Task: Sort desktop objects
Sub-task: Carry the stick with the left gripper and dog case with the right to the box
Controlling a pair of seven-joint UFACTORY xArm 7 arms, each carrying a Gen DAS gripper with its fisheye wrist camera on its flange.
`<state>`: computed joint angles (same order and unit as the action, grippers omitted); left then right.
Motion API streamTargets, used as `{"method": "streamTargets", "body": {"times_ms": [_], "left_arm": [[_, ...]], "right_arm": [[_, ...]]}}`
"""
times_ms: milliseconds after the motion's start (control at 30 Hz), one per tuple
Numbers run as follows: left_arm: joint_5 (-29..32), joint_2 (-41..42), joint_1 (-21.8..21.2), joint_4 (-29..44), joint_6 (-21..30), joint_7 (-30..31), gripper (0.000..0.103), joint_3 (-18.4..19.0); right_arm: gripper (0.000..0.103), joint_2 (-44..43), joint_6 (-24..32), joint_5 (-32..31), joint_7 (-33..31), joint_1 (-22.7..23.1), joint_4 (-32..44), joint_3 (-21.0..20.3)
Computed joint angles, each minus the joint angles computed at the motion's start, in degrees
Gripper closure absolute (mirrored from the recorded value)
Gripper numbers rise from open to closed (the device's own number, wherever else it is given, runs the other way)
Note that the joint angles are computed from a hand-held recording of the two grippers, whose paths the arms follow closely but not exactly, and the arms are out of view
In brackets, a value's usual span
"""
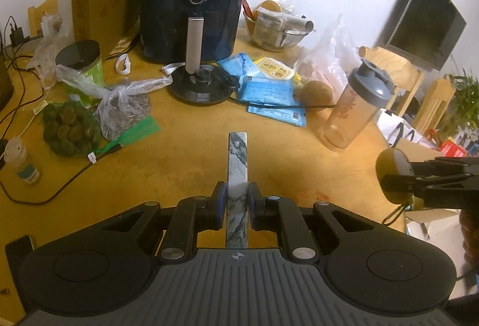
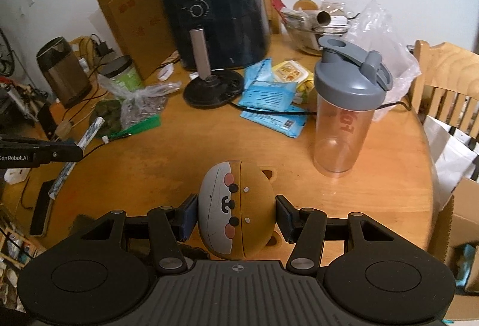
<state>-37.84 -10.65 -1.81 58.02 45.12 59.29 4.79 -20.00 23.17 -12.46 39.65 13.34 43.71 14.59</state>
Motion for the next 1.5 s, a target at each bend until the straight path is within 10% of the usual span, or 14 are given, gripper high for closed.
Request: {"method": "streamTargets", "body": {"times_ms": [1133,1500], "left_arm": [[4.72,-9.14,-0.76,-11.9,6.66,-6.66,0.086,3.51],[6.47,-9.47,1.11,-12.62,2.14,-8.94,0.046,2.33]], "right_arm": [[0.046,-0.71,1.86,7.34,-4.48,5.0,-1.0,0.13],[0.046,0.54,3.69,7.25,-3.19,6.63,-0.15,0.6]]}}
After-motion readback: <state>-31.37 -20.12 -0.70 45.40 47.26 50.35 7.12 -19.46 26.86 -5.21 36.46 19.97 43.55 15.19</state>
